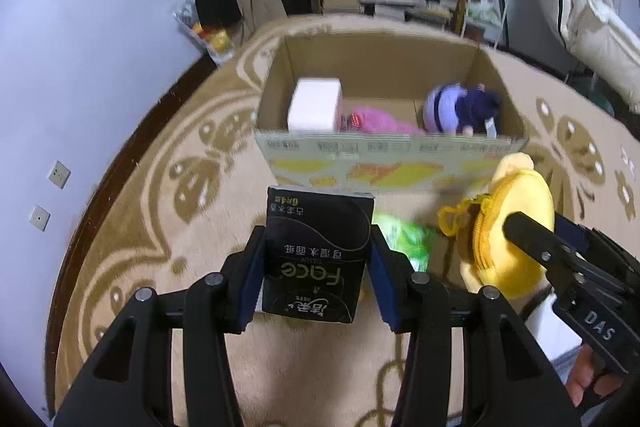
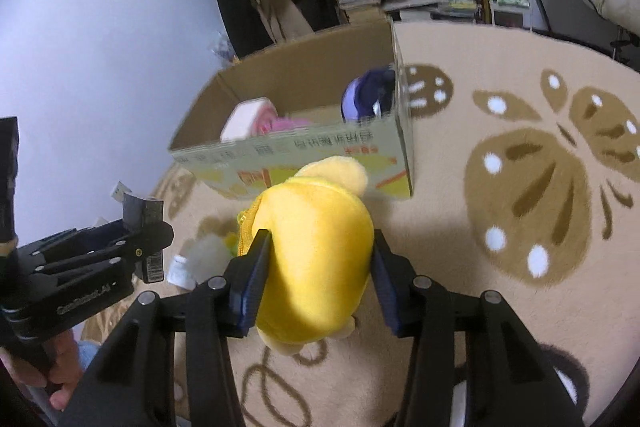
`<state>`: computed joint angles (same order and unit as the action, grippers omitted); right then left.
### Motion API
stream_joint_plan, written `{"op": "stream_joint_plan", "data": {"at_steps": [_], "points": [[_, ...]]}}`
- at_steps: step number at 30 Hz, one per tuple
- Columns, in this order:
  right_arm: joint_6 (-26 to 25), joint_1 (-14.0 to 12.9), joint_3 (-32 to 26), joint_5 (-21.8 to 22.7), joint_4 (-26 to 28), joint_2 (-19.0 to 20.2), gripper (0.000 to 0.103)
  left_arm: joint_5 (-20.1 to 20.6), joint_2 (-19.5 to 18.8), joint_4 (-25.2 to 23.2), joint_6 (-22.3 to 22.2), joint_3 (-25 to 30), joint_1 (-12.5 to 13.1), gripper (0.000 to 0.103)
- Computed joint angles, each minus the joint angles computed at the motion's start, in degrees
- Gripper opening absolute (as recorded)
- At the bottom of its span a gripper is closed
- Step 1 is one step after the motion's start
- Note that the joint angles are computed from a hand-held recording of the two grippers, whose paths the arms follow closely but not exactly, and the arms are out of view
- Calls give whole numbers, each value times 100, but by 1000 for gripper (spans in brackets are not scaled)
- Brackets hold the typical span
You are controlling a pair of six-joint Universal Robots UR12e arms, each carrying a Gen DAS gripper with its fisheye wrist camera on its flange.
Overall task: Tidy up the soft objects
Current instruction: 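Grasp and lift the black tissue pack with the left gripper while the right gripper lifts the yellow plush, then carry both items over the box and open both grippers to drop them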
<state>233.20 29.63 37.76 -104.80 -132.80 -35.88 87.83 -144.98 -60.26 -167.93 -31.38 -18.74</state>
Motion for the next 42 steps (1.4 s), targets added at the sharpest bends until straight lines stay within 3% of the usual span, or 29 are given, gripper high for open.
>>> {"op": "stream_joint_plan", "data": {"at_steps": [8, 11, 18, 29, 38, 42], "points": [[-165, 39, 15, -352, -586, -40, 51, -69, 23, 622, -45, -65, 51, 47], [-251, 55, -11, -517, -700, -28, 51, -106, -15, 662, -117, 23, 79, 47], [-398, 70, 199, -825, -1546, -42, 51, -11, -180, 663, -208, 284, 73, 47], [-638, 37, 134, -1074, -2194, 78, 51, 59, -386, 1425, -159, 521, 10, 47], [-1005, -27, -402, -1237, -2176, 377, 51, 125, -1011, 1044, -118, 1677, -39, 47], [-976, -66, -549, -1156, -2143, 479, 51, 118, -1473, 590, -109, 2560, -56, 47]]}}
